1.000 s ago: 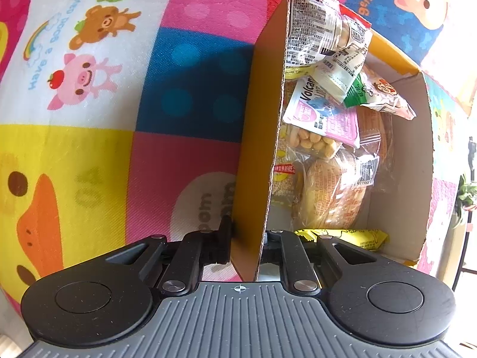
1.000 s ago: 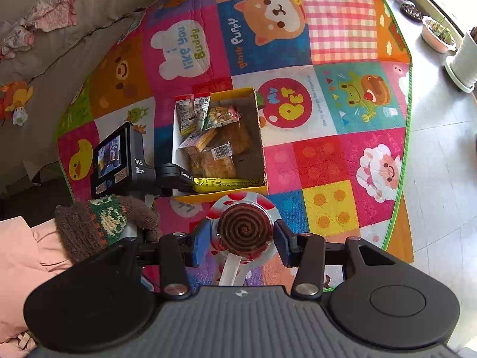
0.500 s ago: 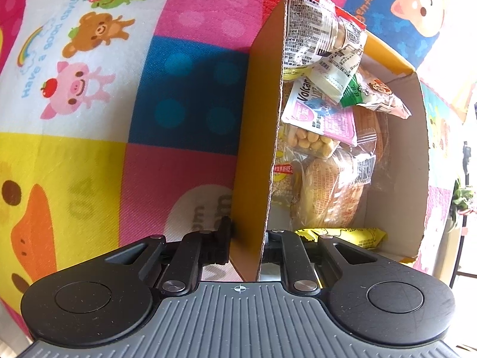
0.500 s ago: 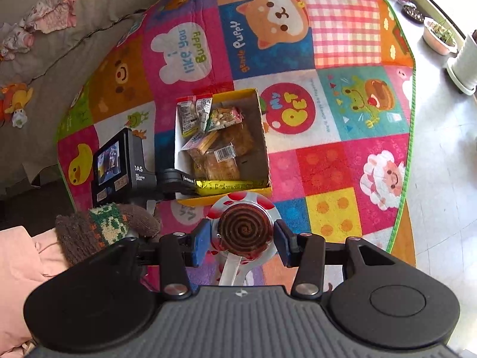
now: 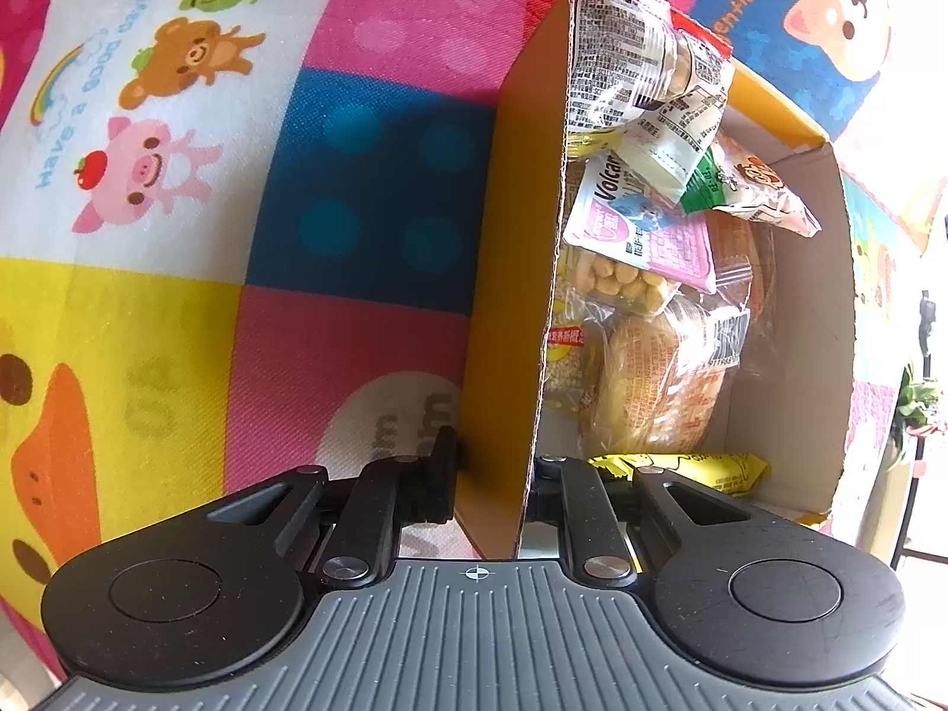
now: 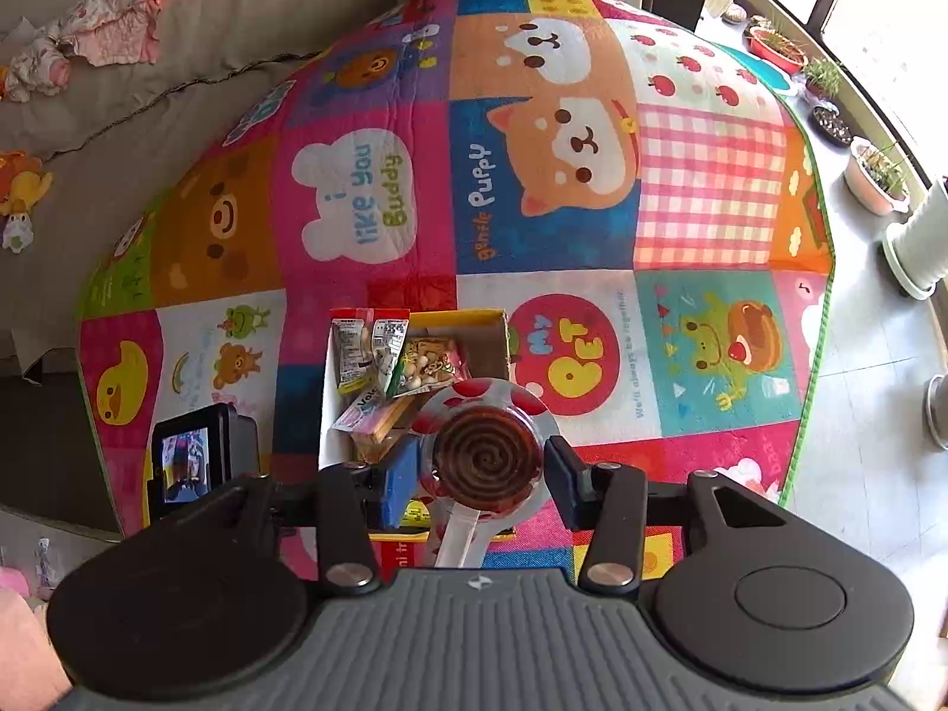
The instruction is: Organize objects
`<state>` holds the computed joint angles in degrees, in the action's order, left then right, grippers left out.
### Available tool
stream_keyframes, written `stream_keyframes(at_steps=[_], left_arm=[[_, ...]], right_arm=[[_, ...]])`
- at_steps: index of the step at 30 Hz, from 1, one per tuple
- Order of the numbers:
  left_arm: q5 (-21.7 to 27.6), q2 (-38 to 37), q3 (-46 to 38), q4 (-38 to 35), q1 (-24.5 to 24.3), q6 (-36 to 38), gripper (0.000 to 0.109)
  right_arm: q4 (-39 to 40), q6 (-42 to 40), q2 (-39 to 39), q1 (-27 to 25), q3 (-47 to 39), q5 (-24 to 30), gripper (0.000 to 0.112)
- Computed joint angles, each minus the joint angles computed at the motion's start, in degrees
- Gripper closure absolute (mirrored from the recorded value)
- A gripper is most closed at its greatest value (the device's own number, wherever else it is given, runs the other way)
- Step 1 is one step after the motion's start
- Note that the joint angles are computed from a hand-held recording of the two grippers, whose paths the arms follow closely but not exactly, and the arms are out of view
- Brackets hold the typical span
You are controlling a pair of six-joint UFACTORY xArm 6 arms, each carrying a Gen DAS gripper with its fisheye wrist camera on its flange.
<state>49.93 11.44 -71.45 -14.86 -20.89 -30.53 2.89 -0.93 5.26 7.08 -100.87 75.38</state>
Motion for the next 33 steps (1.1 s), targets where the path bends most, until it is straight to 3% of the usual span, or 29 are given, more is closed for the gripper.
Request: stream_keyframes(at_steps=[7, 16, 20, 25, 28, 31, 32, 33], left_arm=[[0.6, 0.3, -0.7, 0.8, 0.1, -0.4, 0.091], [0.3, 2.7, -4.3, 5.6, -2.4, -0.8, 0.093], [-2.2, 3.4, -4.7, 7.9, -3.9, -1.3, 0.093], [-7.3, 7.0, -7.6, 13.8, -4.8, -2.0, 0.094], [-11.6, 11.9, -13.2, 16.5, -4.2, -2.0, 0.094], [-11.1, 16.8, -19.9, 20.0, -3.7, -4.2, 0.093], [-11.3, 17.5, -20.7, 22.8, -3.8, -5.6, 0.086], [-11.7, 17.8, -20.7, 26.2, -3.9, -6.9, 0.072]], right_arm=[[-0.1, -1.2, -1.1, -2.4, 4.2, -2.7, 0.062], [-2.2, -11.0, -7.7, -3.3, 23.7, -5.9, 0.062], [-0.4, -19.1, -8.7, -3.6, 32.3, -15.0, 0.062], [1.8, -24.5, -4.7, -4.3, 40.3, -33.8, 0.063], [10.1, -31.7, -2.3, -5.0, 40.9, -42.5, 0.063], [16.3, -37.8, 1.7, -4.8, 39.4, -50.3, 0.063], [19.8, -40.0, 3.1, -5.0, 38.3, -50.9, 0.063], [23.2, -42.1, 4.2, -5.2, 37.4, -51.3, 0.063]])
